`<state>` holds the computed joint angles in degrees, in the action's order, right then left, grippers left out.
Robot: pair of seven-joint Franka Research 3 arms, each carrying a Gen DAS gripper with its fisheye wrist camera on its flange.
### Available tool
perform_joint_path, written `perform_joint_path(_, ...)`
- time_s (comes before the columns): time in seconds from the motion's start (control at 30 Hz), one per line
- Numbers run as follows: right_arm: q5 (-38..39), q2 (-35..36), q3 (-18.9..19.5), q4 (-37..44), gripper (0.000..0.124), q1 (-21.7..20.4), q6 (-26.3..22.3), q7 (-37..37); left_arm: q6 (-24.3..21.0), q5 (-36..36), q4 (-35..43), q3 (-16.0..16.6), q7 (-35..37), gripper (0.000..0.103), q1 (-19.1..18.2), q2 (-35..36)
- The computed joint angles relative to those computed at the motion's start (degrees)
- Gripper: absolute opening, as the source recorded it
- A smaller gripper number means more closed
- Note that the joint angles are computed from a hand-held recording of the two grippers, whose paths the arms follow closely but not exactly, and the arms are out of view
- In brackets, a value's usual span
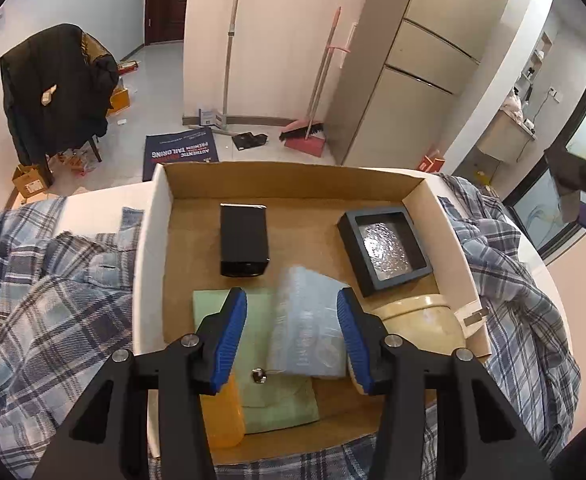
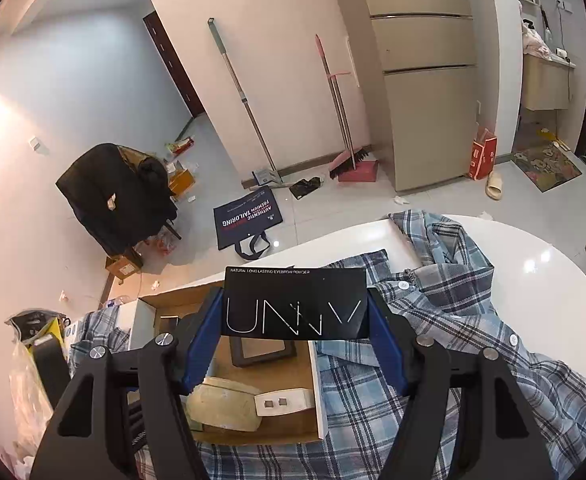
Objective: Organize rigid objects
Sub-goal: 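Carry the grey box and black card into the cardboard box and release both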
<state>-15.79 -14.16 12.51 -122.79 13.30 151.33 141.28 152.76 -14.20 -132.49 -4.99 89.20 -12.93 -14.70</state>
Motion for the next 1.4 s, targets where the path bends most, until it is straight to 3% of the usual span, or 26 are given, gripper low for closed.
perform_joint_path(0.07,0.74,0.66,-0.24,0.26,0.067,0.45,0.04,-0.86,0.92,1.36,-0.48,-0.26,-1.21,0.052,0.81,-0.93)
perform_joint_path(0.2,6.42,2.53,-1.98,0.69,0.067,2.9,1.23,-6.51,8.95,4.01,-3.68,-0.88,-6.26,0.085,2.5,-3.6)
perform_joint_path(0.3,6.27,4.07,-1.54,1.61,0.067,3.35,1.16,-8.13,17.07,8.19,-7.04,-1.72,-13.8,0.087,4.87,-6.22)
perform_joint_path(0.4,5.31,6.07,-1.37,2.64,0.067,4.29,1.43,-9.59,21.8,9.9,-8.98,0.18,-15.67,0.087,3.92,-7.86)
perform_joint_path(0.47,8.08,7.51,-2.15,2.86,0.067,5.6,2.96,-12.45,23.9,13.84,-9.79,-4.33,-18.93,0.089,9.52,-9.01)
perform_joint_path(0.5,8.57,8.25,-2.36,3.07,0.067,5.93,3.79,-13.12,24.06,16.48,-9.81,-7.68,-21.1,0.096,13.48,-9.52)
perform_joint_path(0.53,6.91,8.93,-2.22,3.22,0.067,5.86,4.52,-12.1,22.49,23.14,-9.22,-11.51,-25.74,0.102,18.48,-10.32)
perform_joint_path(0.57,3.66,9.51,-1.96,3.42,0.067,5.59,4.8,-9.85,21.33,25.78,-8.66,-14.8,-26.95,0.103,22.31,-10.89)
perform_joint_path(0.63,-1.08,10.39,-1.92,3.81,0.067,5.68,4.64,-6.83,20.56,29.96,-8.08,-17.25,-27.68,0.103,25.43,-11.32)
perform_joint_path(0.8,1.21,12.47,-3.26,4.05,0.067,7.79,8.36,-11.55,24.73,28.77,-9.86,-7.03,-24.97,0.103,14.32,-10.26)
perform_joint_path(0.87,-1.91,12.42,-3.47,3.67,0.067,7.96,9.7,-8.58,26.77,30.43,-10.43,-6.36,-25.63,0.103,13.78,-10.16)
perform_joint_path(0.97,-3.34,13.22,-3.67,4.34,0.067,8.46,9.78,-9.52,29.69,34.29,-10.99,-14.02,-31.64,0.103,22.78,-11.93)
perform_joint_path(1.03,-1.38,14.26,-3.93,5.39,0.067,8.99,8.0,-11.48,34.42,35.61,-12.06,-17.23,-34.67,0.103,26.87,-13.13)
perform_joint_path(1.1,3.31,14.85,-4.29,5.49,0.067,9.42,7.72,-15.3,36.15,35.9,-12.4,-19.79,-35.32,0.103,29.84,-13.9)
perform_joint_path(1.17,7.32,15.36,-4.58,5.7,0.067,9.69,6.69,-18.22,34.23,36.8,-11.65,-17.31,-33.8,0.103,27.02,-12.9)
perform_joint_path(1.23,9.05,15.64,-4.9,5.72,0.067,9.91,6.03,-19.43,31.32,36.1,-10.66,-9.38,-29.57,0.103,17.6,-10.6)
perform_joint_path(1.33,6.8,15.8,-5.39,5.99,0.067,10.23,4.7,-17.23,27.5,33.95,-9.7,-2.25,-27.55,0.103,9.28,-9.29)
perform_joint_path(1.4,5.24,15.95,-5.55,6.31,0.067,10.36,3.77,-16.41,26.86,33.23,-9.68,-2.41,-28.57,0.103,9.47,-9.4)
